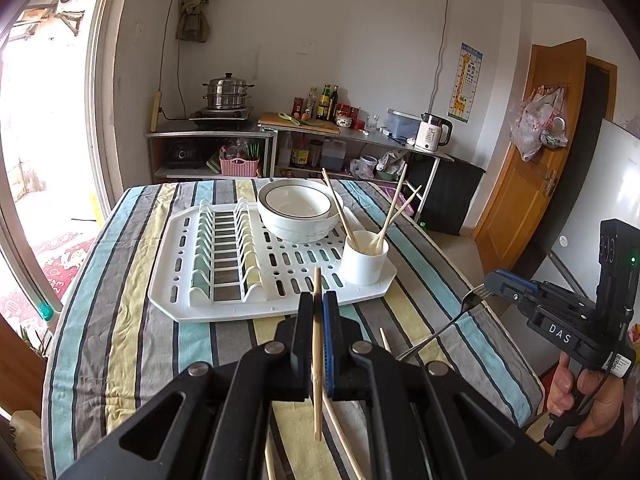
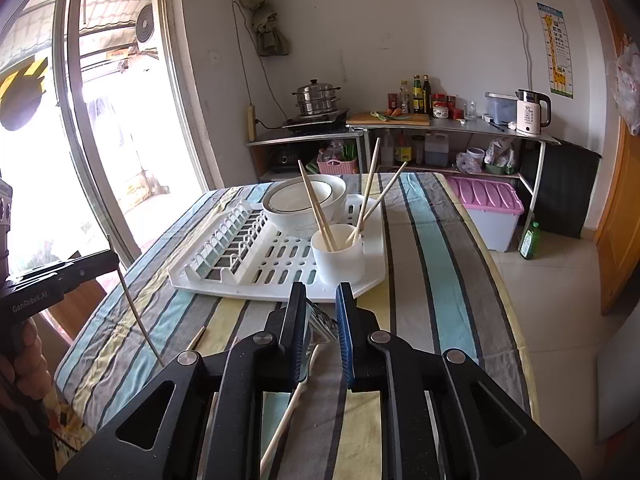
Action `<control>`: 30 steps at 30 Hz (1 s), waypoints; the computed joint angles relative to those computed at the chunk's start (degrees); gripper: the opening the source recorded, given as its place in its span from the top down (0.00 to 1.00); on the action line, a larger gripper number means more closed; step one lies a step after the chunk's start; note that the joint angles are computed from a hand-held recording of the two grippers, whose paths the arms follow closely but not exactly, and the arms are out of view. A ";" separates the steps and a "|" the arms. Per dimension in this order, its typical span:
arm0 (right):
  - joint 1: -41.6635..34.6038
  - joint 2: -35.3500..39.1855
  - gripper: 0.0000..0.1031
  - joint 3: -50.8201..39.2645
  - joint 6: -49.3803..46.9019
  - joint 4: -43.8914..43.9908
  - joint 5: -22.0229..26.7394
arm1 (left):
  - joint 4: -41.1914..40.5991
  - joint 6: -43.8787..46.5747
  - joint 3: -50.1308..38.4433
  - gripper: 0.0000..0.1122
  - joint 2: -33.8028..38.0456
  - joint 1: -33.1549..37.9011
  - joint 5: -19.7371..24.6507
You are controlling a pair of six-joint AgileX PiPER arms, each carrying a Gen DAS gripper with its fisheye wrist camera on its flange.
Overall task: Organize utensils
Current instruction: 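Lift and carry the chopstick and fork in both tools over the white cup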
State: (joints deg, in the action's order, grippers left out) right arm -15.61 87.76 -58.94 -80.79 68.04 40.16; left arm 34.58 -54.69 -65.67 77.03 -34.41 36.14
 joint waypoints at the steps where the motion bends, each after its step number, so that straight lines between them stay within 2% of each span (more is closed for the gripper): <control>1: 0.07 0.18 0.85 -0.35 0.15 -0.12 -0.06 | -0.34 0.46 -0.31 0.96 0.20 0.24 -0.18; 14: 1.15 2.44 0.85 -5.22 2.23 -1.39 -0.69 | -4.16 6.06 -6.30 0.96 4.38 1.99 -0.60; 21: 2.64 4.12 0.85 -11.04 6.37 -4.05 -1.58 | -8.02 12.26 -14.92 0.96 9.88 3.17 0.99; 30: 4.77 8.69 0.85 -20.34 13.23 -8.80 -2.63 | -17.19 22.93 -30.21 0.96 19.20 6.77 3.33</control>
